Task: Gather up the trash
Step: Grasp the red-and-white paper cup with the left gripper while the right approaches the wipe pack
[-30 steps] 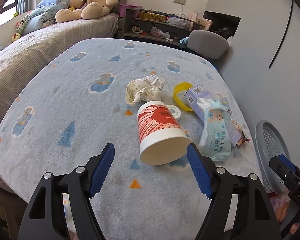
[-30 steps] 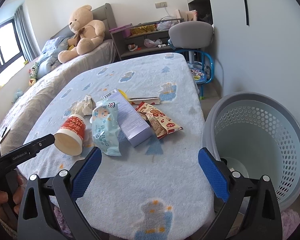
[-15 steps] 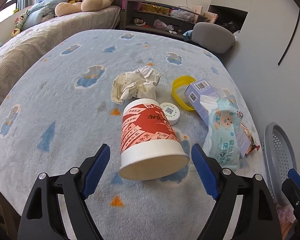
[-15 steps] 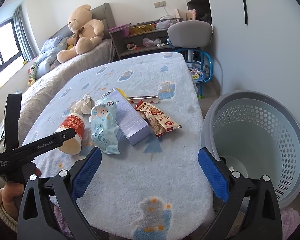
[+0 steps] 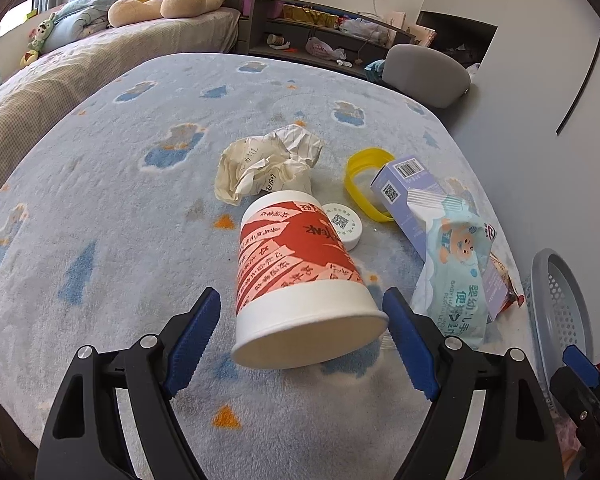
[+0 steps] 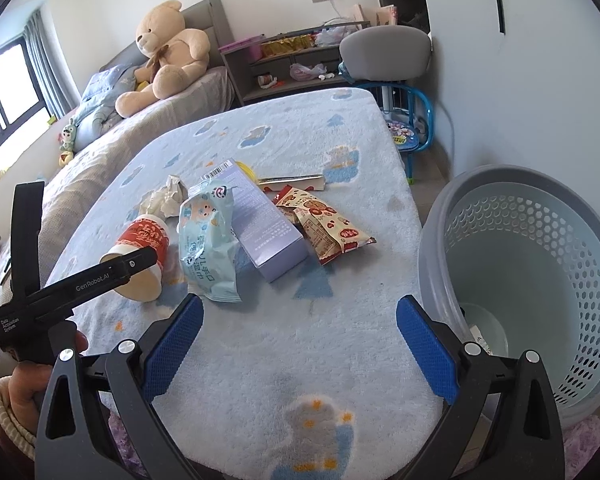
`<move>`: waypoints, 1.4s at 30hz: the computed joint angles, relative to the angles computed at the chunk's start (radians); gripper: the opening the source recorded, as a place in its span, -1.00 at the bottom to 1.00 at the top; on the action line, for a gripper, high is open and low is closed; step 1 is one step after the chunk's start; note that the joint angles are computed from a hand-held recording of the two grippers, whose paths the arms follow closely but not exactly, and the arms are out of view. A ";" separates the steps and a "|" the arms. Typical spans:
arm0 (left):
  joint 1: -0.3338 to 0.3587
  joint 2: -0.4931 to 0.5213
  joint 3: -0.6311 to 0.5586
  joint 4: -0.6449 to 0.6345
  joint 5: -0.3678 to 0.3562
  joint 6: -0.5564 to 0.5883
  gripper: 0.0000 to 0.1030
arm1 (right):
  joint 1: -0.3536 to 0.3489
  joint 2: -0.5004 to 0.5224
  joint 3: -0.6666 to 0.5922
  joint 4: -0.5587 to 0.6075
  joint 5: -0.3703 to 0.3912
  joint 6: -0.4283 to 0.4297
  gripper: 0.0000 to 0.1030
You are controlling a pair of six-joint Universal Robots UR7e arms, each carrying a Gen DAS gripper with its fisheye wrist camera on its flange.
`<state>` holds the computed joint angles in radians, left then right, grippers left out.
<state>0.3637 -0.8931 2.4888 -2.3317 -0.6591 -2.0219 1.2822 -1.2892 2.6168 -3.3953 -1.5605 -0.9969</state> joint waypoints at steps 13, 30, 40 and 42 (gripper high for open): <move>-0.042 -0.024 0.054 -0.077 0.020 0.021 0.35 | 0.024 0.026 0.018 -0.065 -0.002 0.003 0.85; -0.182 -0.095 0.051 0.277 -0.071 -0.224 0.35 | 0.100 0.145 0.009 -0.176 -0.035 -0.012 0.85; -0.198 -0.105 0.057 0.299 -0.074 -0.241 0.35 | 0.192 0.318 -0.034 -0.319 -0.101 0.001 0.85; -0.196 -0.104 0.056 0.303 -0.074 -0.240 0.35 | 0.213 0.358 -0.050 -0.349 -0.125 0.012 0.85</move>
<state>0.1676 -0.9976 2.5448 -2.0285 -0.7331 -2.2622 1.4952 -0.9310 2.5669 -3.7443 -1.6851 -0.9846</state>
